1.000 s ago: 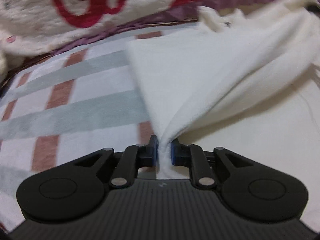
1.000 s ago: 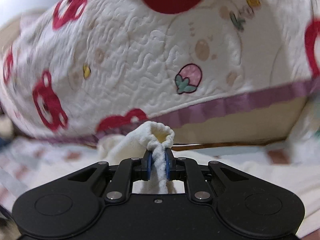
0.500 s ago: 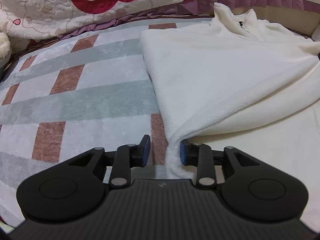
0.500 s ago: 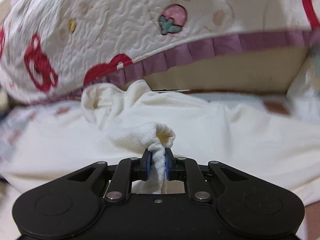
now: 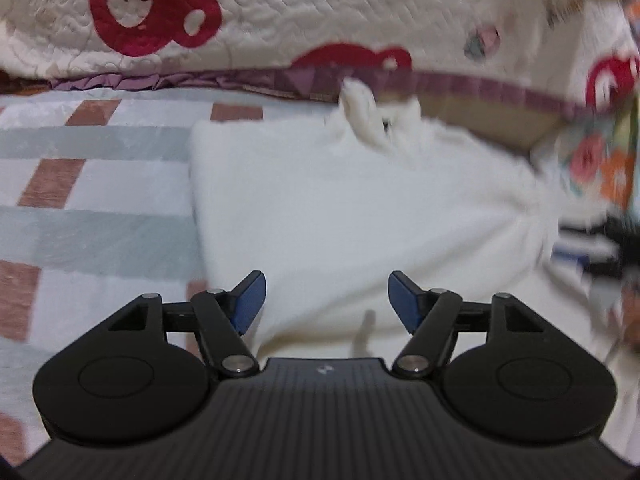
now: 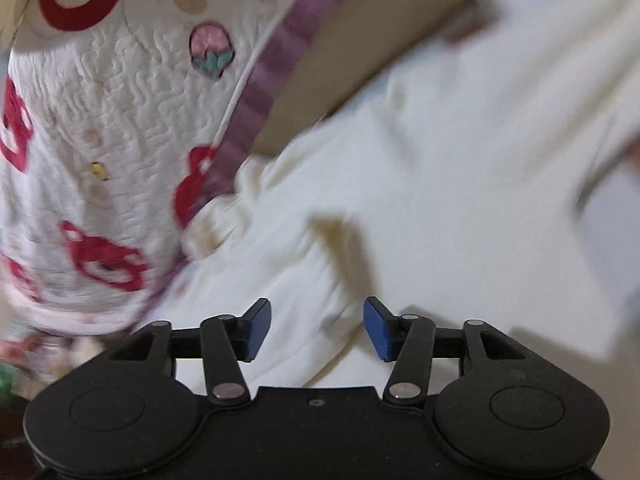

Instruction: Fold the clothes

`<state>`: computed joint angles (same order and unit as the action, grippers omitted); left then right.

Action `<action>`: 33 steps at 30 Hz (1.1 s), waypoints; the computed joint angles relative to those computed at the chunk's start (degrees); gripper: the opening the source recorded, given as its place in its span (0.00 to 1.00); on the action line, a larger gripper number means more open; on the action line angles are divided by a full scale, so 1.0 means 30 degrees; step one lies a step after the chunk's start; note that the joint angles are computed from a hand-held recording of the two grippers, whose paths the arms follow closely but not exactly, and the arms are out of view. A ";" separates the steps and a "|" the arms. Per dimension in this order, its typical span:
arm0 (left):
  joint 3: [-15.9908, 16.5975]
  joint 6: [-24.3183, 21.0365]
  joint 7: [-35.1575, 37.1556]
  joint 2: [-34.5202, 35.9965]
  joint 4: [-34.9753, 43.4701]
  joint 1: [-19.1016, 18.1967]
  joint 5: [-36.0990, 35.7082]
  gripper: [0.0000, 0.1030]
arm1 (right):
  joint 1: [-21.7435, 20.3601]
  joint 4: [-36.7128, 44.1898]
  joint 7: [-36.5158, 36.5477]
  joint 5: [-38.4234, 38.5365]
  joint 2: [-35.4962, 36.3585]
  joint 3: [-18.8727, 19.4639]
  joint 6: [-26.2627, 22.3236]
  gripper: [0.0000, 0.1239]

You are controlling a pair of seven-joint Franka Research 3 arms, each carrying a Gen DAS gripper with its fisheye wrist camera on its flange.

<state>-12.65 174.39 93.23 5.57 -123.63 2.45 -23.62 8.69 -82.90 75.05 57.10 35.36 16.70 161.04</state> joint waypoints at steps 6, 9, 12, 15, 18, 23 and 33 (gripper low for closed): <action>-0.0088 0.0820 -0.2688 0.2168 0.1563 0.0296 0.2105 0.70 | 0.1768 0.1913 0.2457 -0.3076 0.1458 -0.1575 -0.2046 0.54; -0.1577 -0.0385 -0.1724 0.2580 0.1993 0.1700 0.2111 0.70 | 0.2943 0.3793 0.4167 -0.5528 0.2666 -0.2737 -0.1429 0.45; 0.0083 -0.1680 -0.3063 0.2410 0.2008 0.0218 0.5145 0.69 | 0.3553 0.7555 0.2896 -0.9437 0.4512 -0.2994 -0.1155 0.12; 0.0944 -0.2411 -0.4477 0.2353 0.2227 -0.0619 0.7278 0.70 | 0.3119 0.7809 -0.0302 -0.9338 0.4036 -0.1809 -0.0117 0.10; 0.0434 -0.2677 -0.4084 0.2292 0.2239 -0.0095 0.6692 0.70 | 0.4354 0.7600 0.1717 -1.2218 0.3894 -0.4281 -0.1452 0.10; 0.0149 -0.2334 -0.3744 0.2284 0.2030 0.0195 0.5966 0.70 | 0.4231 0.7080 0.4607 -1.3566 0.4287 -0.4866 -0.2511 0.13; 0.0077 -0.2524 -0.3371 0.2353 0.2200 0.0328 0.5040 0.69 | 0.3875 0.5500 0.6310 -1.4876 0.3518 -0.5292 -0.1762 0.24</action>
